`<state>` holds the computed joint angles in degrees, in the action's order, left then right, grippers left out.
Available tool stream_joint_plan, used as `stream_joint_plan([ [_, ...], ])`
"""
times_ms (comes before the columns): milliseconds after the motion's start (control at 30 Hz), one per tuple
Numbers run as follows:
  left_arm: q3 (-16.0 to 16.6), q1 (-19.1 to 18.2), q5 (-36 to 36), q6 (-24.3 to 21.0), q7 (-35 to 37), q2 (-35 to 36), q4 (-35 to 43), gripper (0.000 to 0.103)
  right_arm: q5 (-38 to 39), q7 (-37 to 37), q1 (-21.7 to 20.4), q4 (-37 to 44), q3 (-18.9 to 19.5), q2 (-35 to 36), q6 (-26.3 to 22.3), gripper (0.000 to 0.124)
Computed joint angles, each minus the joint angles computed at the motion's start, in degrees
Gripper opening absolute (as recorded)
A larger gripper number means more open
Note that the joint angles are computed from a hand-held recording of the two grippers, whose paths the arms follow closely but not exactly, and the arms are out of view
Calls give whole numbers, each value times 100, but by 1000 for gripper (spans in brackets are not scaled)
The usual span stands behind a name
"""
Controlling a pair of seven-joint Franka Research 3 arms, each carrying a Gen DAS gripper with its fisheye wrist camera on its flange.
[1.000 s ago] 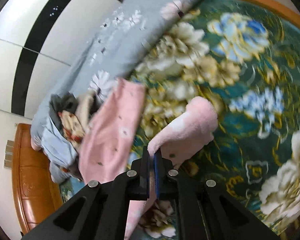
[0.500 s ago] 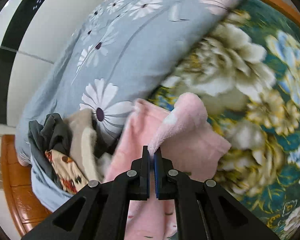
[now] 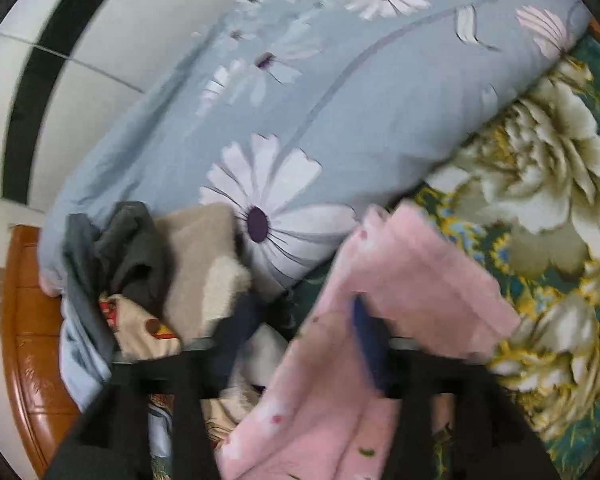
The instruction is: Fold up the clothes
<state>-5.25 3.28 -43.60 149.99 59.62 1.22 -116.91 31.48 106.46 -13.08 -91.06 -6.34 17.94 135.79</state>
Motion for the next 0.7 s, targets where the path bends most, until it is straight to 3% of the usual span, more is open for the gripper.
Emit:
stream_joint_plan([
  [33, -19, -3, -310, 109, 322, -27, -19, 65, 47, -92, -12, -85, 10, -65, 123, 65],
  [100, -15, -17, -1162, 177, 1250, -182, -121, 65, 388, -508, -86, -515, 72, -359, 494, 65],
  [167, 76, -123, -1267, 174, 1603, -507, -438, 67, 794, -974, -153, -958, 96, -642, 662, 65],
  [200, -50, -30, -885, 250, 1440, -700, -700, 68, 963, -1192, -165, -1229, 82, -807, 724, 65],
  [233, 20, -136, -383, 334, 1180, -895, -970, 69, 1072, -1380, -158, -1571, 48, -1004, 773, 65],
  [300, -127, 8, 961, 216, 328, -1223, -1546, 69, 1290, -1698, -122, -2233, -45, -1370, 881, 65],
  [367, 30, -166, 1143, 129, 164, -1328, -1925, 69, 1561, -1850, -71, -2906, -150, -1674, 1069, 65],
  [467, 320, -465, 546, 272, 254, -1236, -2244, 69, 2098, -2104, 2, -3519, -293, -1859, 1267, 65],
  [533, 348, -531, 372, 574, 71, -1127, -2353, 69, 2560, -2296, 25, -3674, -349, -1808, 1341, 65],
  [633, 440, -803, -722, 1131, 496, -867, -2337, 69, 3208, -2656, 38, -3692, -358, -1649, 1393, 65],
  [700, 330, -794, -863, 1321, 358, -689, -2269, 69, 3631, -2911, 50, -3520, -304, -1445, 1463, 65],
])
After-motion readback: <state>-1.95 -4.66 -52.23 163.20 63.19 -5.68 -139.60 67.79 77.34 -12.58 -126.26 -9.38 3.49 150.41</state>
